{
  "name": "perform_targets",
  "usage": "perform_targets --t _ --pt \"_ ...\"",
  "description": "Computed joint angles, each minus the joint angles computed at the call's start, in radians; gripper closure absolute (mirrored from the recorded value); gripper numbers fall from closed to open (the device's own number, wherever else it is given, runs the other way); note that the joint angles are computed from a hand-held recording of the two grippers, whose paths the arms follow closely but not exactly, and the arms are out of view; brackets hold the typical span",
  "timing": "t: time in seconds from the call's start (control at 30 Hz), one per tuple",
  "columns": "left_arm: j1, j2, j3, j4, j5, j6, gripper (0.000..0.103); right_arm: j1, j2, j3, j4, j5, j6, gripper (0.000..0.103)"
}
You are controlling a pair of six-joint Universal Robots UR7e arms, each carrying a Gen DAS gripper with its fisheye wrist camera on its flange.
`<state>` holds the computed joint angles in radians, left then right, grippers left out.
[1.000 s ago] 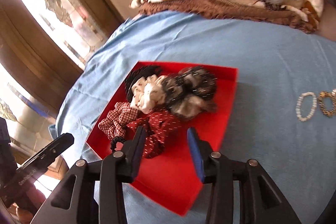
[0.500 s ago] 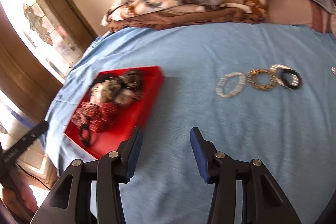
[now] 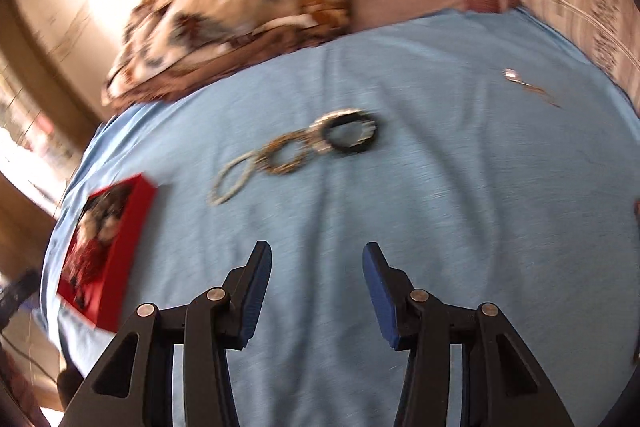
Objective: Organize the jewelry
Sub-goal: 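Move left tool to white pearl bracelet while right tool moves to black bracelet, then grasp the white pearl bracelet with left tool while right tool grasps black bracelet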
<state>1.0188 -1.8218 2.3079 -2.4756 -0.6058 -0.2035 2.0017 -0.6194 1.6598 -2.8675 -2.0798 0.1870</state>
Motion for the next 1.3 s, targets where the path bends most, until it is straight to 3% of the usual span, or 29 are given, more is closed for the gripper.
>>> perform_targets --t 0.2,0.33,0.43,0.6,0.73,0.8,0.87,0.97,1.17,1.3 --pt "0.071 0.226 -0.093 -0.128 -0.09 0.078 0.053 -0.064 0.005 -0.026 -0.031 0.001 -0.003 0.051" --pt "0.129 0.387 -0.183 -0.18 -0.138 0.131 0.053 -0.104 0.033 -0.066 -0.032 0.045 -0.009 0.051" --pt "0.167 0.492 -0.259 -0.214 -0.146 0.157 0.054 -0.123 0.067 -0.121 -0.022 0.089 -0.024 0.051" --pt "0.225 0.618 -0.379 -0.229 -0.155 0.178 0.054 -0.129 0.134 -0.218 0.0 0.092 -0.09 0.052" --pt "0.261 0.687 -0.451 -0.214 -0.172 0.203 0.054 -0.139 0.188 -0.289 0.033 0.079 -0.117 0.064" --pt "0.272 0.704 -0.466 -0.214 -0.187 0.212 0.054 -0.14 0.197 -0.298 0.024 0.075 -0.127 0.069" --pt "0.266 0.724 -0.46 -0.263 -0.163 0.252 0.056 -0.142 0.197 -0.304 0.045 0.089 -0.128 0.091" --pt "0.257 0.728 -0.455 -0.26 -0.153 0.26 0.097 -0.144 0.187 -0.296 0.054 0.108 -0.1 0.091" --pt "0.244 0.632 -0.386 -0.186 -0.237 0.198 0.098 -0.129 0.097 -0.176 0.023 0.141 -0.013 0.091" --pt "0.226 0.527 -0.29 -0.157 -0.281 0.174 0.098 -0.1 0.023 -0.082 0.031 0.122 -0.011 0.091"
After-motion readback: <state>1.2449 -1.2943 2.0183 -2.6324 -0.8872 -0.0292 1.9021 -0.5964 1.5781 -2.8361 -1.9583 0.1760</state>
